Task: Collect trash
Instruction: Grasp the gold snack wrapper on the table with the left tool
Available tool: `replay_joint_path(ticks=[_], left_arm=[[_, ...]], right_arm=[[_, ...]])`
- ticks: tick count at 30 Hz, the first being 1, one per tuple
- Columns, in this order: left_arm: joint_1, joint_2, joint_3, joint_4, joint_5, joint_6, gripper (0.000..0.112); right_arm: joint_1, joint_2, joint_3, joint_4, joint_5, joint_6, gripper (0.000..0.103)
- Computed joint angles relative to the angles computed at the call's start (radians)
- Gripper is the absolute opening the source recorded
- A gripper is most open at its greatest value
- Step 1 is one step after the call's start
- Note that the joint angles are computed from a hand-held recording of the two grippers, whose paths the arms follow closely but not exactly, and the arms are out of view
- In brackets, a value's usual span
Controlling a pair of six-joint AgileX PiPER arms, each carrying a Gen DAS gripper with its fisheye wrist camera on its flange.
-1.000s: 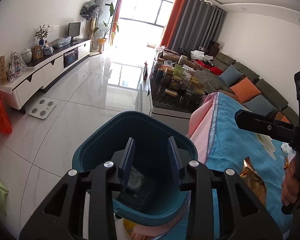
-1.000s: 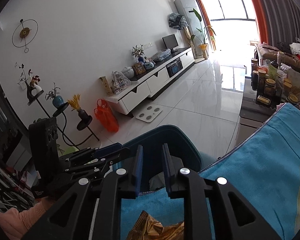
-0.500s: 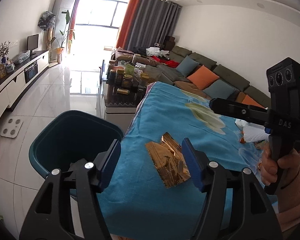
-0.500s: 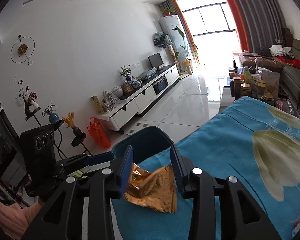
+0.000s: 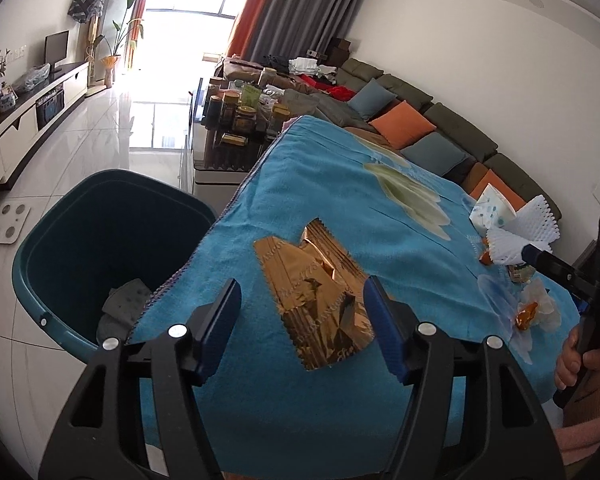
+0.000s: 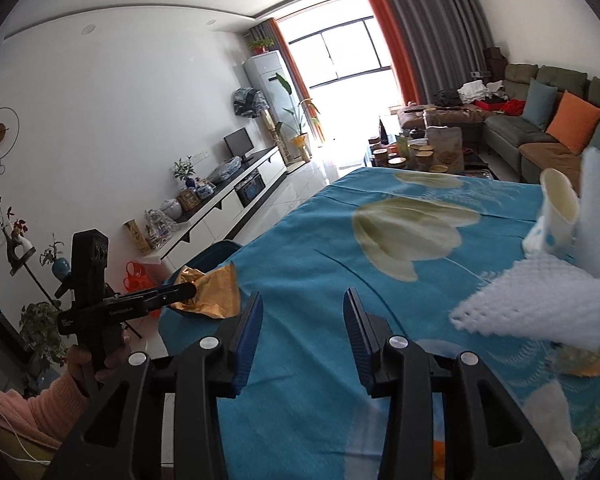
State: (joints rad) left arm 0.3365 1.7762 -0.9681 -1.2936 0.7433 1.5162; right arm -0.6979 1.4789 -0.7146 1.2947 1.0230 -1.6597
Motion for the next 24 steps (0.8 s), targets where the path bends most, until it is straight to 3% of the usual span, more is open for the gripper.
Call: replay_joint_path(ticks=[8, 10, 16, 24], left_arm=[[-0.011, 0.008, -0.003, 0.021, 0.01, -0.037, 0.046], [-0.017, 0.01, -0.006, 0.039, 0.016, -0.052, 0.031], [-0.032, -0.014, 0.024, 0.031, 0.003, -0.043, 0.025], [-0.049, -0.061, 0.065, 0.003, -0.008, -0.006, 0.023]], right_arm=[[-0.309, 0.011, 0.004, -0.041, 0.083, -0.048, 0.04], [-0.355, 0.022, -0.005, -0.041, 0.088, -0.058, 0.04], [-0.443, 0.013, -0.017, -0.047, 0.097, -0.077, 0.04], [-0.464, 0.001, 0.018, -0.118, 0.105, -0.106, 0.039]])
